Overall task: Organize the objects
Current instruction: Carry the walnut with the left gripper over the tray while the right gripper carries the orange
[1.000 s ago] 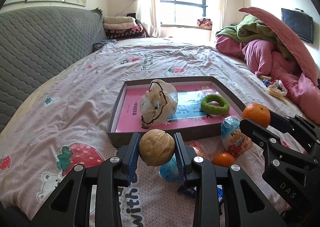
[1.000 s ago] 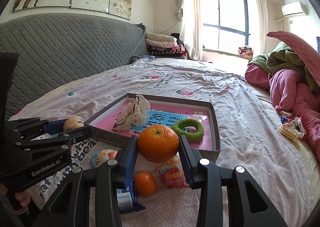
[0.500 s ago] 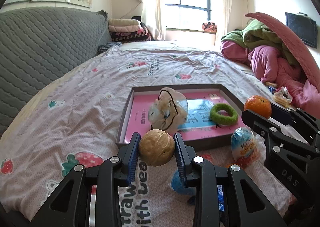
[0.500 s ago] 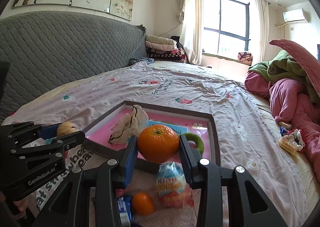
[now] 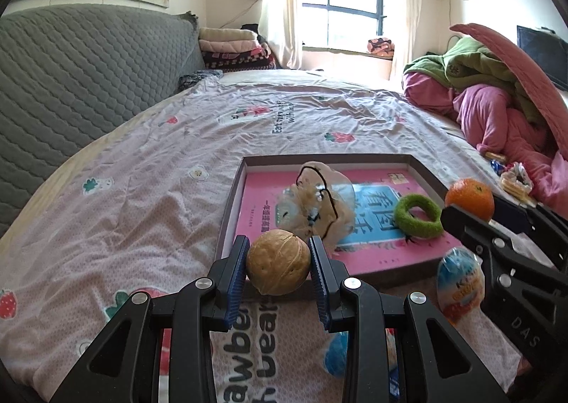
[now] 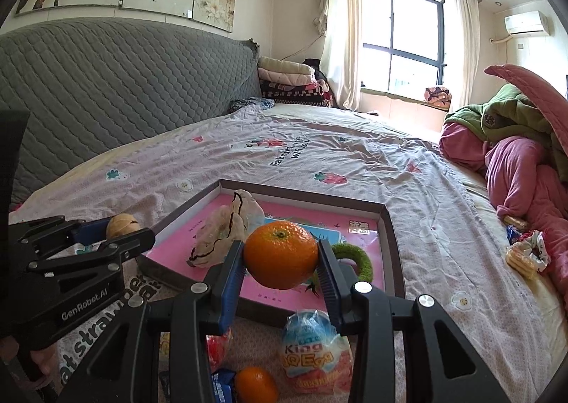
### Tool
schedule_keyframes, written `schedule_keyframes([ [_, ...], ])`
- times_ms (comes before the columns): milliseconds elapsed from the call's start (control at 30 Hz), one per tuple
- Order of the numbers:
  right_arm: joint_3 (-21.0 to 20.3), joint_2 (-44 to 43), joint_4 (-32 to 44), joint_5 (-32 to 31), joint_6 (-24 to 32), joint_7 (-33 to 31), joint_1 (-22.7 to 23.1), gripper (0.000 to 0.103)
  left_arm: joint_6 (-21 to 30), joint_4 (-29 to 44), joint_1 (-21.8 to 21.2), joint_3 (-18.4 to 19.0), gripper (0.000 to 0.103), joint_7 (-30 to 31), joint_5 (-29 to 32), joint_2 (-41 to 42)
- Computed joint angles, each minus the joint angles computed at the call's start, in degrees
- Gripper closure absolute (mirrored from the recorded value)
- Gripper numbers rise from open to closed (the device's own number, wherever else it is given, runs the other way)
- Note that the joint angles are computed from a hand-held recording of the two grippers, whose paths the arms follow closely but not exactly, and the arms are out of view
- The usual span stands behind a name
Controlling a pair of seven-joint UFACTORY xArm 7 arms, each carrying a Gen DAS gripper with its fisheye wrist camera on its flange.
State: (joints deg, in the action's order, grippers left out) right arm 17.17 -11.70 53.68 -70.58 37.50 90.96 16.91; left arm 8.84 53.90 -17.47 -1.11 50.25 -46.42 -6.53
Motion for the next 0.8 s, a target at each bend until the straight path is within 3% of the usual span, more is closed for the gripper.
schedule_keyframes([
  [533,-2.6,4.9,3.6,-0.3,-0.8,-3.2,0.6,0.062,2.0,4.5,3.9,-2.8,0.069,-0.5,0.7,5.3],
  [800,-4.6,6.3,4.3,1.9,-3.6,-6.1,0.1,0.062,2.2,6.7,5.9,-4.5,0.069,-3.5,5.1,8.1],
])
